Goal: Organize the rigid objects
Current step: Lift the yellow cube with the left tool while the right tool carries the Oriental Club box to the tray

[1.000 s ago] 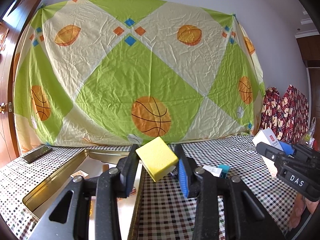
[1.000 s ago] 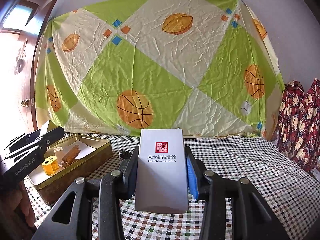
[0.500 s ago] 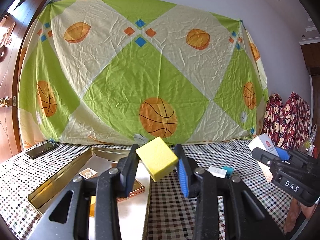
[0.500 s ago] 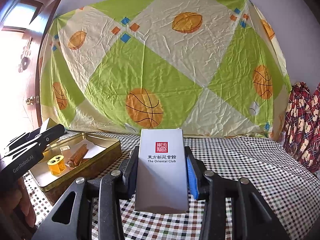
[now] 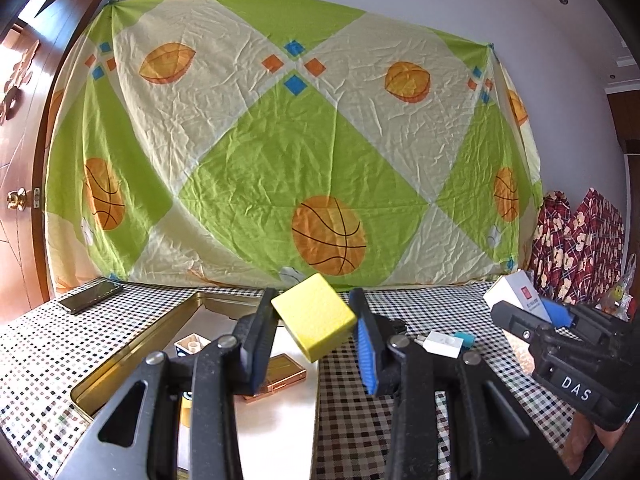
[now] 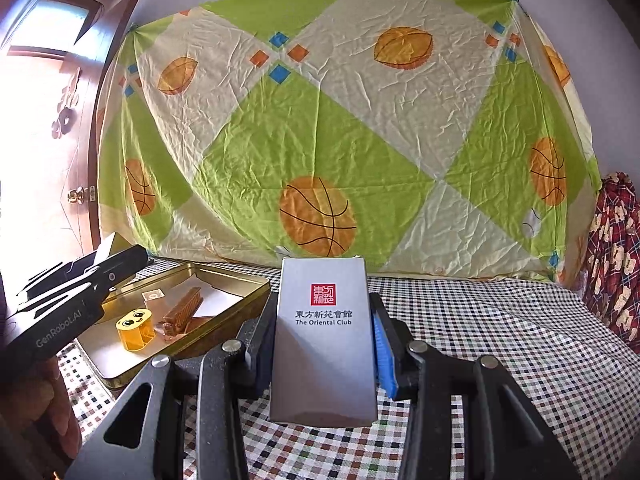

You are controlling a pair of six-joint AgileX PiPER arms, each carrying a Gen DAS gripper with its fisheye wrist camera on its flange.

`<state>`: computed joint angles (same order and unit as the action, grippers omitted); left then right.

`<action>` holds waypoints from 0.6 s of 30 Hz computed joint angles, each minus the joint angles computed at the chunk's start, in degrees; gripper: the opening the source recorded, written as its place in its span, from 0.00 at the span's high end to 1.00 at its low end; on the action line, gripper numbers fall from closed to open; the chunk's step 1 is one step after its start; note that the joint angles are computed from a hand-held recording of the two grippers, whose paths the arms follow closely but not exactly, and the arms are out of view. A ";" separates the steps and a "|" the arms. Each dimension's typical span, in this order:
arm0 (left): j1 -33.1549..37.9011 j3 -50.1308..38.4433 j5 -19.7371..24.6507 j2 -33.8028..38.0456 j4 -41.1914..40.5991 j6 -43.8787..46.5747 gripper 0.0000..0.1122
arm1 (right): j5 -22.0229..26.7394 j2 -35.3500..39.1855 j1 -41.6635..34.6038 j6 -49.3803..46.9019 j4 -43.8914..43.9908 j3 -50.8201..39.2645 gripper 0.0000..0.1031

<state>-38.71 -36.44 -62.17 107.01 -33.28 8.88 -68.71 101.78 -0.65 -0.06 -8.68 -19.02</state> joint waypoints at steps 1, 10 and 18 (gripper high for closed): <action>0.29 0.15 0.18 -0.19 0.19 -0.05 0.69 | 0.06 0.03 0.73 -0.26 0.50 -0.07 0.58; 3.23 1.81 1.75 -1.58 2.10 -1.56 0.69 | 1.82 0.66 8.14 -2.81 5.36 -1.70 0.58; 5.96 3.27 3.17 -2.74 3.54 -2.21 0.69 | 5.77 1.06 12.53 -3.51 7.01 -4.80 0.58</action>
